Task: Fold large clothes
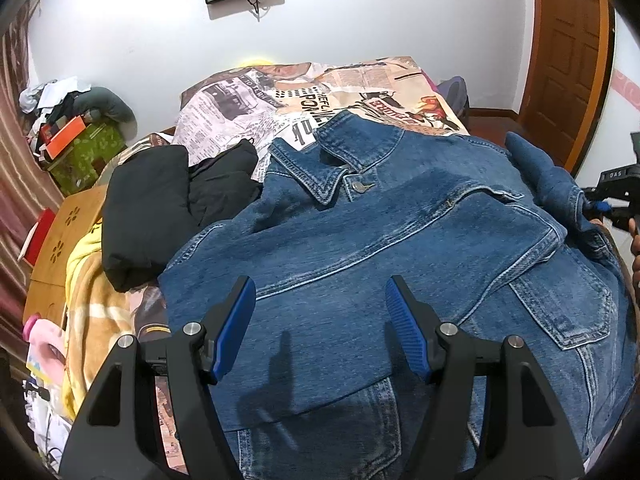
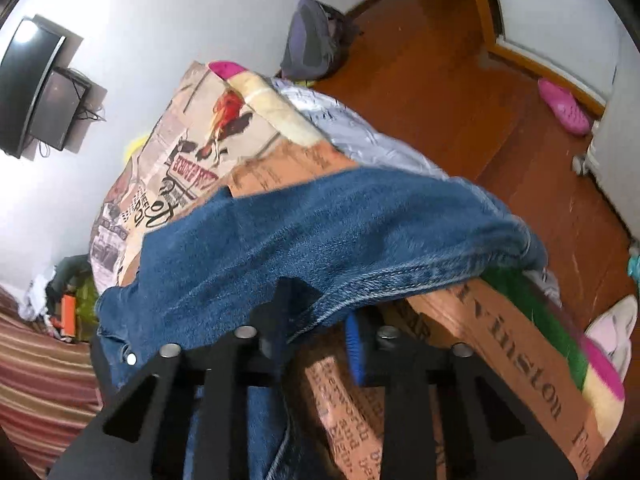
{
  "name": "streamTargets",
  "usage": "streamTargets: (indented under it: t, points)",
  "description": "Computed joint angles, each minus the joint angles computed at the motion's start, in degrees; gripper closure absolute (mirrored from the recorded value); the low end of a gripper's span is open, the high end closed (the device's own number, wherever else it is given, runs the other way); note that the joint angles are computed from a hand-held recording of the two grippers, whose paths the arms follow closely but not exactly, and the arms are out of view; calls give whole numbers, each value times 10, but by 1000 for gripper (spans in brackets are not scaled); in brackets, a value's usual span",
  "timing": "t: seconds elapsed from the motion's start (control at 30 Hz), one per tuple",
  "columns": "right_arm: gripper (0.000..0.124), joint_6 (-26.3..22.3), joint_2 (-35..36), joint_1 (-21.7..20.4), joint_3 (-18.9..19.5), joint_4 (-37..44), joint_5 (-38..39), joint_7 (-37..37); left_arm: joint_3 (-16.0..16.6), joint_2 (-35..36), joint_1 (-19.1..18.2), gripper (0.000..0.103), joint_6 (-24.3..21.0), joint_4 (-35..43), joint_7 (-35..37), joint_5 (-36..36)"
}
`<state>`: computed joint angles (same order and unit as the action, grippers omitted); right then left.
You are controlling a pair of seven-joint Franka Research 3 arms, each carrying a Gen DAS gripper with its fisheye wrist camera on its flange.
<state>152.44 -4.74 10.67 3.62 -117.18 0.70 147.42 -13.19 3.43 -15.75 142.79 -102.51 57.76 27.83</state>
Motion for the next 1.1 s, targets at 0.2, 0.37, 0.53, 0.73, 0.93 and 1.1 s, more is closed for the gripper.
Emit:
streamTargets:
  t: [0.2,0.37,0.53,0.73,0.93,1.1]
  points:
    - [111,-5,-15,-7,11,26,-114,32,2,-4,3,37,3,-5,-2,-2]
    - [112,6,-23,-3,24,60,-150,1,2,-11,6,37,10,-12,-5,-2]
    - [114,42,-9,16,36,106,-164,-57,2,-19,9,37,14,-18,-7,-1]
    - [115,47,39,68,38,172,-71,-221,2,-31,13,37,21,-29,-11,-1]
    - [115,-47,116,112,46,255,54,-394,3,-43,20,37,24,-43,-12,-4]
    - [115,-135,161,147,44,291,58,-430,3,-52,24,37,24,-52,-8,-2]
